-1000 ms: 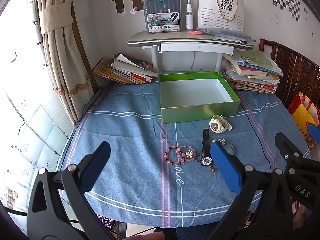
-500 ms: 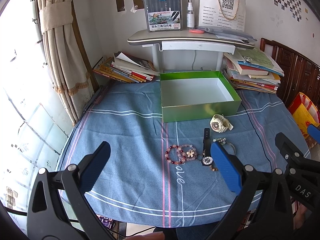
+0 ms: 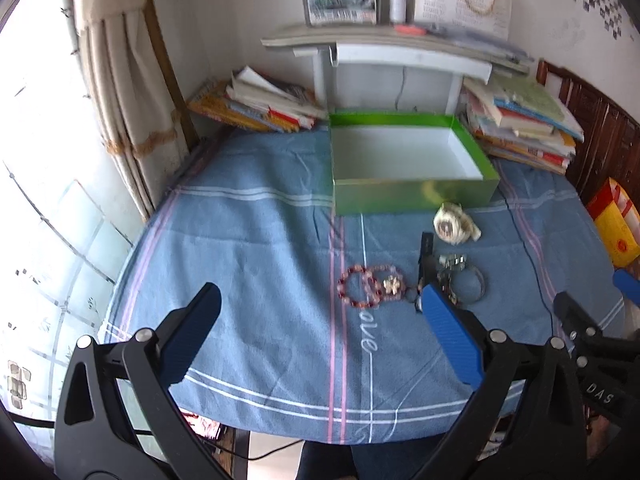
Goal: Organize jewelry
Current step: 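Close the left tool on the red bead bracelet while the right tool grasps the brown bead bracelet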
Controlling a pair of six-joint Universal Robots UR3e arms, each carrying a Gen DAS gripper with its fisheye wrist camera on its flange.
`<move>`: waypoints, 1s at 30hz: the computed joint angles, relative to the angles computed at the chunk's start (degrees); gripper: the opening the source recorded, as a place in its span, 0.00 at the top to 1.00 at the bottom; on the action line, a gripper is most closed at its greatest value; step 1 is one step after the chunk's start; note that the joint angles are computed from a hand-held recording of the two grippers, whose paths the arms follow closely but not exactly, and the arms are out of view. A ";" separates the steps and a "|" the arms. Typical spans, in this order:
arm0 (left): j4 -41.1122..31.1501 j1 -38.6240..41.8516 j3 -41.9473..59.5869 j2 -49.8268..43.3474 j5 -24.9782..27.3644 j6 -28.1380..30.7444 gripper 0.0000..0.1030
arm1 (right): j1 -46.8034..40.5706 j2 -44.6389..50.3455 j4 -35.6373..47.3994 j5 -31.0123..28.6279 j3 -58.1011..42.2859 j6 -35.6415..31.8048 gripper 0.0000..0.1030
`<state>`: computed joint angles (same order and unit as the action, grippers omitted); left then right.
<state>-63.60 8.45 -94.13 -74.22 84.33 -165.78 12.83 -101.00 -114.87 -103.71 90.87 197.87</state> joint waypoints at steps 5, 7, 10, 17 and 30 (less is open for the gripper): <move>-2.01 -1.11 0.39 -3.48 0.76 -0.27 0.15 | -2.39 -0.66 1.11 5.34 2.45 -1.09 0.35; -3.04 -1.02 0.97 -5.76 0.53 -0.40 0.27 | -3.61 -0.49 1.17 6.82 3.81 -1.17 0.43; -4.39 -0.45 2.06 -10.72 0.45 -1.49 0.53 | -6.54 0.45 0.76 8.13 6.05 -1.50 0.53; -1.92 -3.25 6.05 -21.29 4.15 -2.86 0.45 | -13.16 7.26 -5.01 14.05 8.60 -4.04 0.73; -5.23 -6.68 18.64 -36.27 5.94 -3.20 0.39 | -11.23 25.68 -4.54 15.16 -5.06 -7.65 0.72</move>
